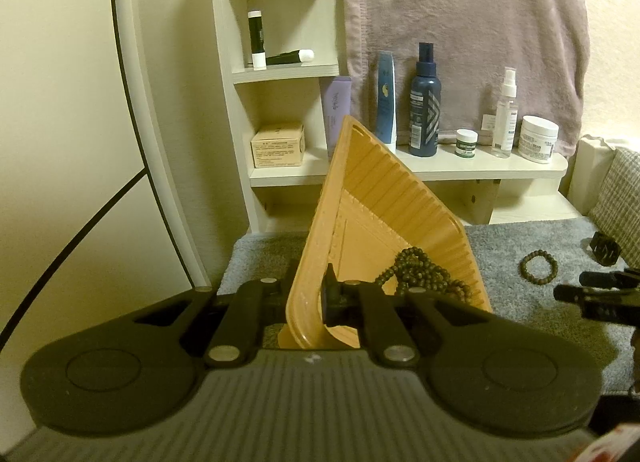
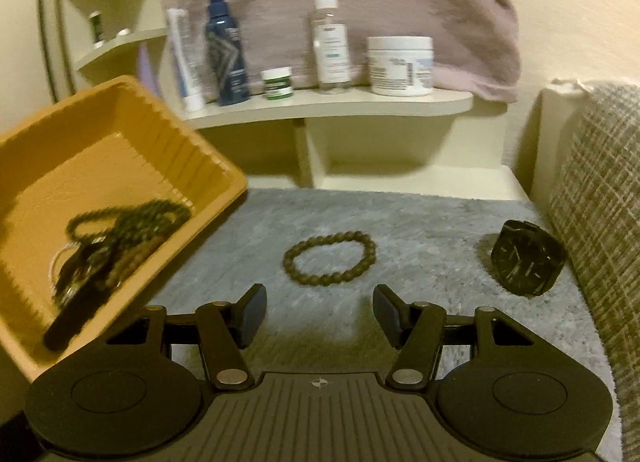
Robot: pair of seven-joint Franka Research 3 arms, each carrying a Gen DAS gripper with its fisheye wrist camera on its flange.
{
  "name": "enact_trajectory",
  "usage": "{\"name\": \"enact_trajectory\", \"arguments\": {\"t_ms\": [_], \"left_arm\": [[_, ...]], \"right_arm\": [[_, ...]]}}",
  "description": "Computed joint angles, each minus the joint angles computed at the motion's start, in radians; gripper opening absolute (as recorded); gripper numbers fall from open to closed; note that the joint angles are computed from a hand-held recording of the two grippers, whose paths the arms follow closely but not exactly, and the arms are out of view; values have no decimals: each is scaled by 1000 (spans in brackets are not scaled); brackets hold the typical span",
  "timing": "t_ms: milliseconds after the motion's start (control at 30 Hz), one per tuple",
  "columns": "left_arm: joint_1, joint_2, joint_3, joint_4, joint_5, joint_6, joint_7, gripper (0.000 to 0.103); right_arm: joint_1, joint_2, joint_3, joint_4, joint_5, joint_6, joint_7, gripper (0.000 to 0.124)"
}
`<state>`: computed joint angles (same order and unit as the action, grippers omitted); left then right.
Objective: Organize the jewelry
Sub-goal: 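Grasp the brown bead bracelet from the towel with the right tool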
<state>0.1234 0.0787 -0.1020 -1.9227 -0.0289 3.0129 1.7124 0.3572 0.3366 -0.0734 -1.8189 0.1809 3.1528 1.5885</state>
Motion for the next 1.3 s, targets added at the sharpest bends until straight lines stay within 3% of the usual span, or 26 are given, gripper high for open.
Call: {"name": "enact_trajectory", "arguments": {"t_ms": [67,233,367,600,867,1100,1300], "left_arm": [[0,0,0,0,0,0,2,8],[0,1,0,4,3,-3,1,8],[2,2,-1,5,-3,-5,7,8],[1,1,0,3,4,-2,1,8],[1,1,-1,4,2,-3,1,8],[2,-1,-3,0,-7,0,10,8],[1,-1,-2,-2,-11,2,14,8]], "right_arm": [[31,23,-43,29,-8,-8,37,59],[137,77,-189,101,-80,-40,156,41],[176,127,-260,168,-155,-77,238,27],[155,182,-260,257,-264,-162,308,17],[118,180,-218,264,-341,-177,335,7],[144,137,-242,208,-390,-104,361,6],[149,91,-232,177,-366,-29,300,6]]}}
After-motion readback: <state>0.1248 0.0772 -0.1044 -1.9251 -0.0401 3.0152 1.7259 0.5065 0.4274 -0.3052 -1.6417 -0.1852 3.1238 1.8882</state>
